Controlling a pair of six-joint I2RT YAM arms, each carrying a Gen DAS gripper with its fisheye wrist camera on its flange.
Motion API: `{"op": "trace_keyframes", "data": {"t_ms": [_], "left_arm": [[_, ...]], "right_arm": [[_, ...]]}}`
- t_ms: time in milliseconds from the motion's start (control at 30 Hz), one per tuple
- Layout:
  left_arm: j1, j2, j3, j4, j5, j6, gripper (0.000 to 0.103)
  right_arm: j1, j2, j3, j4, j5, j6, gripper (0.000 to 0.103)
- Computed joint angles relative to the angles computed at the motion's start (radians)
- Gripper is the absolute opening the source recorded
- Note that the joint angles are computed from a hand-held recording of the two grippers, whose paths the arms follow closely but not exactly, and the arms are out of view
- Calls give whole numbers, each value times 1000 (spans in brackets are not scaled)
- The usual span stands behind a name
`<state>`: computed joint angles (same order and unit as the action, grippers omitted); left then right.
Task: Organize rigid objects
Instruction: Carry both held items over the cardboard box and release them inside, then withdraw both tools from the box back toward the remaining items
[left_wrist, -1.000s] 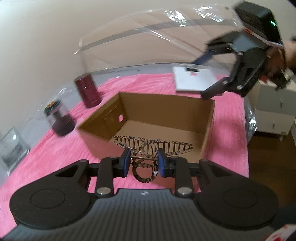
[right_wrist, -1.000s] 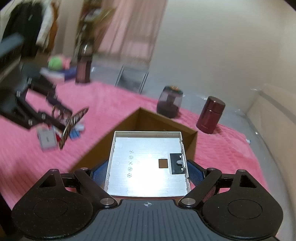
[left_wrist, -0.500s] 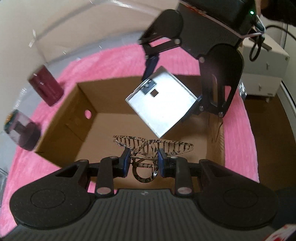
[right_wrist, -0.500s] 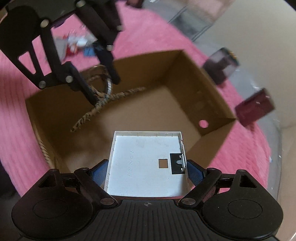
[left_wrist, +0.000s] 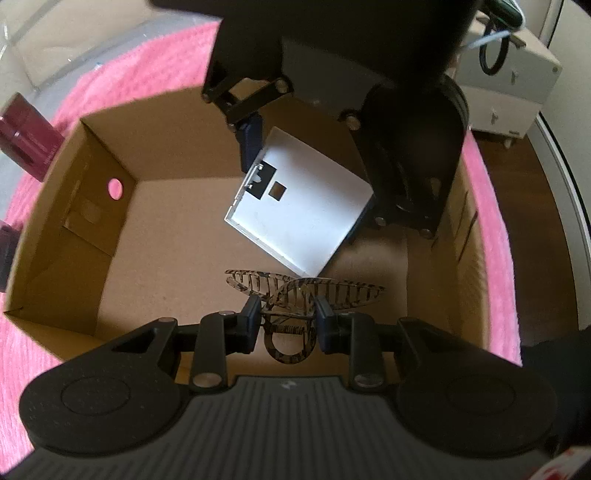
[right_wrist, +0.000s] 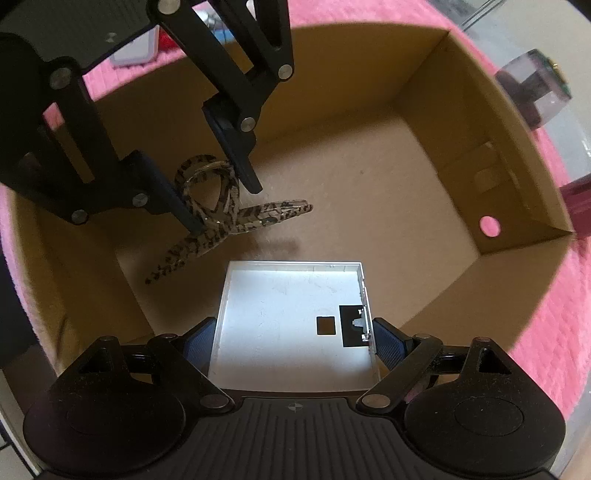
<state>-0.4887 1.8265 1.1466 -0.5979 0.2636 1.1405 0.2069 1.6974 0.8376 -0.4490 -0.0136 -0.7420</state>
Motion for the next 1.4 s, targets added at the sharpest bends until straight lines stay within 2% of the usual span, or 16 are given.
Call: {"op": "trace_keyframes", "data": {"t_ms": [333,467,800,967,1100,1200,1267,1333,1400], "left_arm": [[-6,58,50,-54,-44,22,26],[-8,68,38,-28,-49,28,28],[26,-10,-2,-23,11,-1,28],[78,-99,-38,-31,95,-23,28],[149,-210,-89,-19,190,-61,28],[226,-306,-143,0,275,-105,28],[293,-382,-191,15,340,-141,30],[357,-451,-235,30,392,-177,33],[425,-520,-274,28,429,-204,38]], "right_arm": [[8,144,96,-40,11,-25,85],[-17,185,143,-57,14,-48,85],[-64,115,155,-92,35,-118,86],[-69,11,162,-154,39,-116,86],[-50,-158,62,-104,40,-29,86],[-21,-321,-52,-4,33,101,86],[14,-436,-113,40,38,219,86],[87,-557,-180,81,101,366,86],[186,-665,-204,66,173,530,86]]}}
